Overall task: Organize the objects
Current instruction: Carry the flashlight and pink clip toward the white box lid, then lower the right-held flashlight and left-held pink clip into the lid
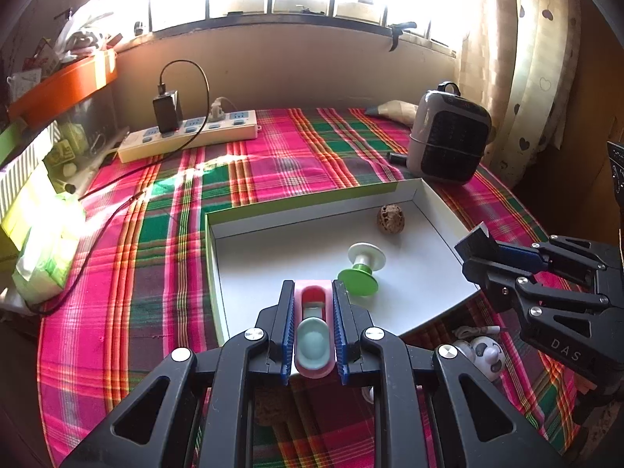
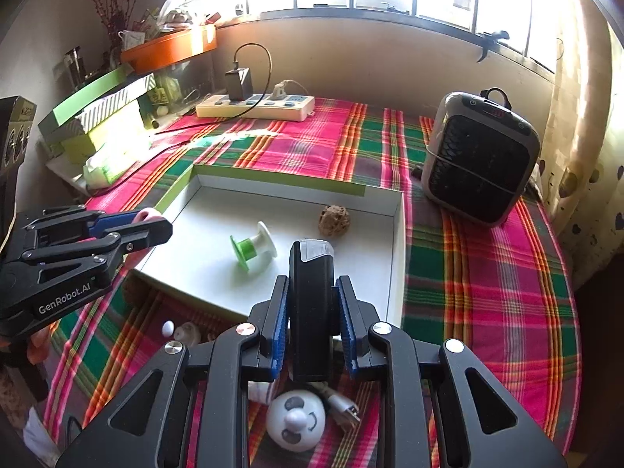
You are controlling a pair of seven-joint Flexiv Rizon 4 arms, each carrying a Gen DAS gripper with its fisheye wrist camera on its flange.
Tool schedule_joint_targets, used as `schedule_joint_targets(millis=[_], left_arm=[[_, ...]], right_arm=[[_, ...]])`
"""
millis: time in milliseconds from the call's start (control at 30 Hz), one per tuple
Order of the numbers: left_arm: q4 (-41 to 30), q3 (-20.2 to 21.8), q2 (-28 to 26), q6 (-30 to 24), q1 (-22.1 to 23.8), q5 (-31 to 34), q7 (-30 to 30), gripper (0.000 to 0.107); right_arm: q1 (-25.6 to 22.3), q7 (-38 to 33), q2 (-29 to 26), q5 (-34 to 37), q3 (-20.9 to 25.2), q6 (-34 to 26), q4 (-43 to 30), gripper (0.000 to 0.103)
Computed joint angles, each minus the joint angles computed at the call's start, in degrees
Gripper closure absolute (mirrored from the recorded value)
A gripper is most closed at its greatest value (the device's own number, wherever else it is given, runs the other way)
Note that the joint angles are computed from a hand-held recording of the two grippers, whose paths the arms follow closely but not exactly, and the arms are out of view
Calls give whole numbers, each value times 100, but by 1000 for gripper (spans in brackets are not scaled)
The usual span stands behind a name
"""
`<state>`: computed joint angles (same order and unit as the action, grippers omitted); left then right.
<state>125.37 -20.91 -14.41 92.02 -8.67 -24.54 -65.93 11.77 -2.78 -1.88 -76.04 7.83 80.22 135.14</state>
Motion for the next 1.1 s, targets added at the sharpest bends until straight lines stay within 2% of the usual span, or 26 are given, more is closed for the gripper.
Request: schedule_joint_targets(millis=[133,333,633,1100], left_arm=[[-269,431,-161,-178,-283,248,-223,91],[-567,575,-374,-306,-311,377,-368,91],[-1180,1185,-768,-765,-685,874,-863,91],[-1818,1504,-1182,-1229,-865,1389,-1293,91]], right_arm=[[29,-297,-155,359,-30,-156,-140,78],[87,-583,-415,673,-150,-329,-386,78],[222,-1096,-794,1359,-314,-436,-666,78],[454,-1503,-1076,1832,-508,-449,-869,78]])
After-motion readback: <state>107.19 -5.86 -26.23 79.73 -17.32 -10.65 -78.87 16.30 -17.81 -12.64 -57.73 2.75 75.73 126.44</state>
